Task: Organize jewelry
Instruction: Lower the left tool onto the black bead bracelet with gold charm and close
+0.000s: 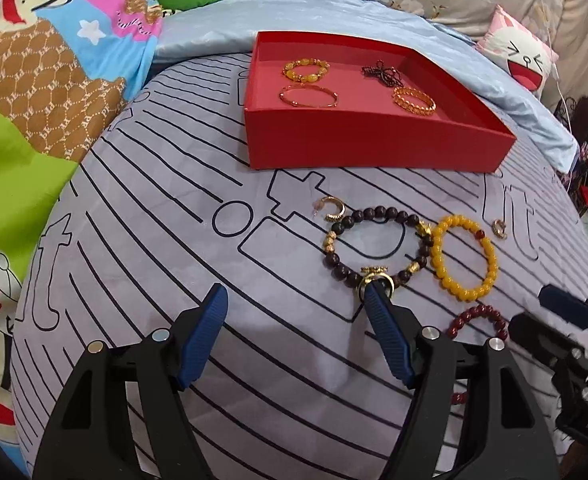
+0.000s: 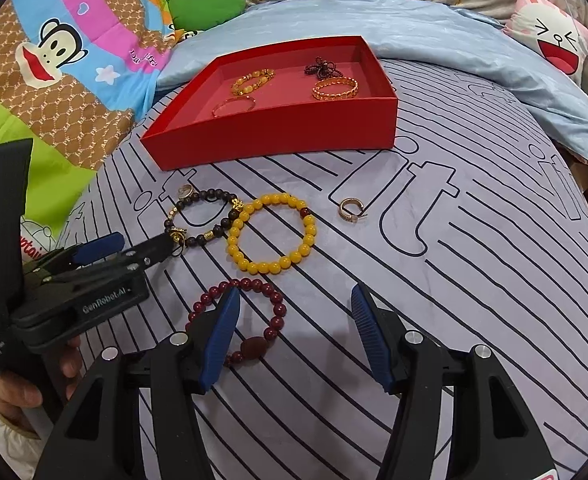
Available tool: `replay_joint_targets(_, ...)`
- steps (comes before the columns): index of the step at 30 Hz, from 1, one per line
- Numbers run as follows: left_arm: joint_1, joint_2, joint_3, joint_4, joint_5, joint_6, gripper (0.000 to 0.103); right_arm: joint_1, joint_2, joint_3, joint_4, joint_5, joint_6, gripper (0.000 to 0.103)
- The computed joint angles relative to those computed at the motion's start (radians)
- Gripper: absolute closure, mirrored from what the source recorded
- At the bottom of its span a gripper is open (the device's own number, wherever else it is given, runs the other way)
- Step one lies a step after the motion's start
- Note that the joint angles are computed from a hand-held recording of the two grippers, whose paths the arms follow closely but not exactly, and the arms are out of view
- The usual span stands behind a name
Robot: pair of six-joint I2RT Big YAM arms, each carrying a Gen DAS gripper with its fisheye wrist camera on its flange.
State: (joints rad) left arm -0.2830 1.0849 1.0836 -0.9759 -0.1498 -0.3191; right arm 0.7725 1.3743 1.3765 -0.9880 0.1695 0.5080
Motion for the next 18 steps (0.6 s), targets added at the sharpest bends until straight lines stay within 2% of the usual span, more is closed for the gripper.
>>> replay_joint_targets(4,-0.015,-0.009,-0.007,-0.006,-0.012,0.014,0.036,-0.005,0.006,0.003,0.003,-0.006,0.0,0.047)
replay_joint_targets(12,0.005,-0.014,0.004,-0.002,0.048,-0.011,0.036,-0.016,0.014,0.01,0.011,-0.014,-0.004,0.046)
replay_joint_targets(18,0.008,0.011,0.038,0.013,0.048,-0.013,0.036,-0.031,0.025,0.023,0.013,-0.019,-0.007,0.047)
